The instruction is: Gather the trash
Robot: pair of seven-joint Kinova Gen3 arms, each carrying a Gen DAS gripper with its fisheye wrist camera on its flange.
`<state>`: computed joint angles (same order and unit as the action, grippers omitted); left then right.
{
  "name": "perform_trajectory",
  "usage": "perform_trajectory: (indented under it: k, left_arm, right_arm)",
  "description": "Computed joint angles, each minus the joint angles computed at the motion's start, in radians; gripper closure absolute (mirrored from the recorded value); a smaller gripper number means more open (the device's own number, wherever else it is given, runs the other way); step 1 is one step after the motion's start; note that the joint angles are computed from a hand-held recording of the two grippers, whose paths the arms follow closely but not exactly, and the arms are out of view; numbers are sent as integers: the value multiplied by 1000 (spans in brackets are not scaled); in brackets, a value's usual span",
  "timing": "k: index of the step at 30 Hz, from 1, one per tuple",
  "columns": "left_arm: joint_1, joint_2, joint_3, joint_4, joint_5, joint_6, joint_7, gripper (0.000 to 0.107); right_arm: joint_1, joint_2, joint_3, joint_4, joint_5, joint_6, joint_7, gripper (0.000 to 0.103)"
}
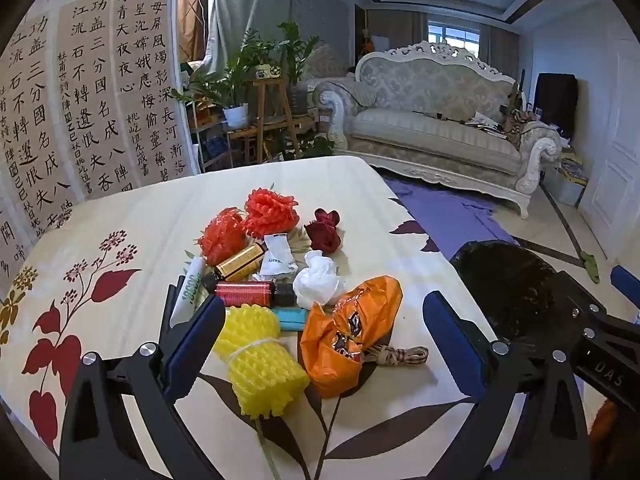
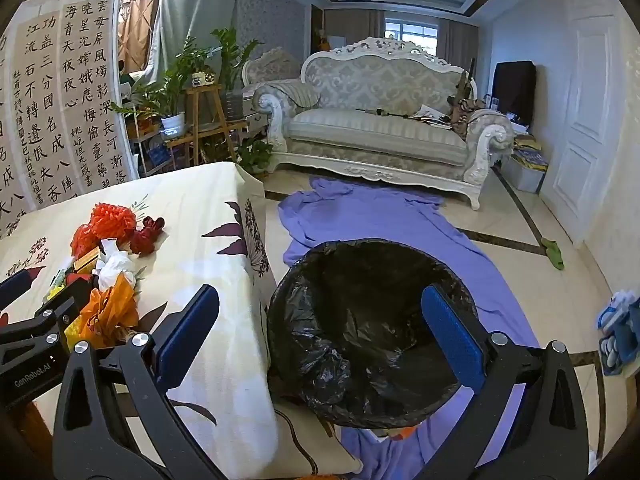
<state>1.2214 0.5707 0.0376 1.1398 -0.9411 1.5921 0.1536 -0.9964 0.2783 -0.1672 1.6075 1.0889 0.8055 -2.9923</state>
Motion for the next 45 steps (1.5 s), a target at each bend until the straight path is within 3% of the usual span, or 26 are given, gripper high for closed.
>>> perform_trajectory:
  k: [45]
  left_arm:
    - [-12,0,3,3,32,-18,10,11]
  right_arm:
    - [24,-20,-10,15,-19,10,3,4]
